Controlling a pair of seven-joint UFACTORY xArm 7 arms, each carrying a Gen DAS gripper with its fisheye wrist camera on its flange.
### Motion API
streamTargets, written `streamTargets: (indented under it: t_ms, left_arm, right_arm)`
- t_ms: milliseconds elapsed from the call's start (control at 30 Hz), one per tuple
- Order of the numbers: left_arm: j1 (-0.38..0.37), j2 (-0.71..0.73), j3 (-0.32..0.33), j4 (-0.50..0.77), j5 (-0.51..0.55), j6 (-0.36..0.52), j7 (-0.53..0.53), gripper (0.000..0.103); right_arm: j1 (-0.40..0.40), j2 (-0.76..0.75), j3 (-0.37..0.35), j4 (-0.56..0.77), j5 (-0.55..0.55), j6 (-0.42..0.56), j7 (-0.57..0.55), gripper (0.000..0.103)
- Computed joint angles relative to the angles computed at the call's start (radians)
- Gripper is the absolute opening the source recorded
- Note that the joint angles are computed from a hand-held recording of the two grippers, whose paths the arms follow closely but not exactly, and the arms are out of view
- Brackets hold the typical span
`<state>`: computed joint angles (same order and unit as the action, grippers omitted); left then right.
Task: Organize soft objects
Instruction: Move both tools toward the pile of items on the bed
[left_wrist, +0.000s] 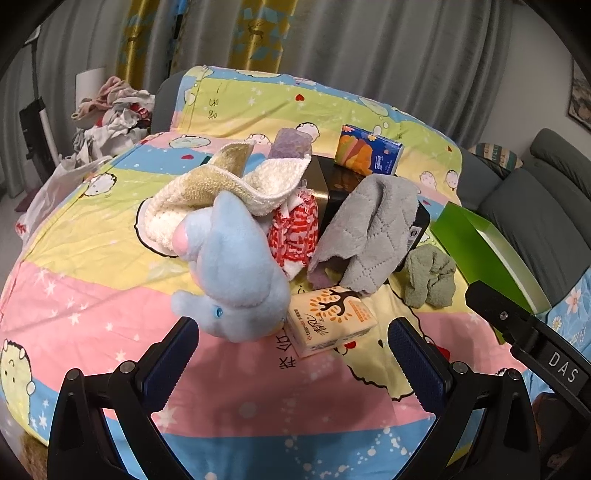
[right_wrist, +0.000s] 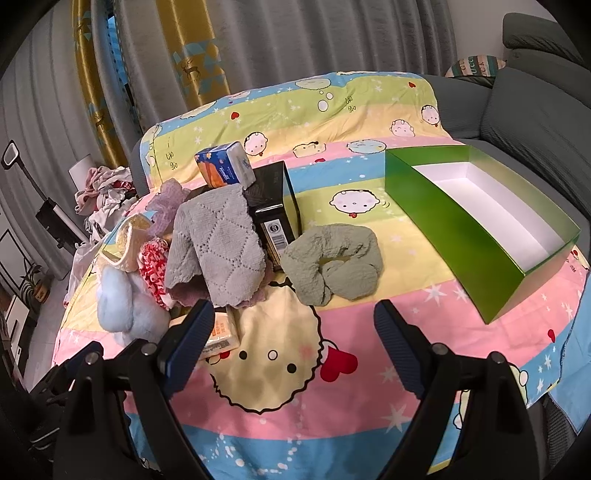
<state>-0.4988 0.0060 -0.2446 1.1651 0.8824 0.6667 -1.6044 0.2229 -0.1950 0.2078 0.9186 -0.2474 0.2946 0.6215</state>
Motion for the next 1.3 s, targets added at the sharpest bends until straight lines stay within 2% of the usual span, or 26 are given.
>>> streamTargets:
  t_ms: [300,800,1167,1300]
  left_arm:
    - [0.002,-0.01,0.0,0.002,0.008,0.003,-0.003,0.103]
    - [0.052,-0.07,-0.018,-0.062,0.047,-0.034,-0.075,0.102]
    - [0.064,-0.076,-0.033,-0.07,0.079,-0.032,-0.098,0.102]
    - [0.067,-0.081,-0.033,-0.073,0.09,-0.018,-0.121,0.098]
  right_arm:
    - [-0.008,-0.001,0.01,0.003,-0.035,0.005,0.029,0.086]
    - [-0.003,-0.004,0.025,0.034,-0.076,0.019,0.06,0.073]
    - [0.006,0.0,0.014,0.048,-0.054,0.013,0.048,0.069]
    - [0.008,0.005,0.009,0.05,-0.04,0.014,0.038,0.069]
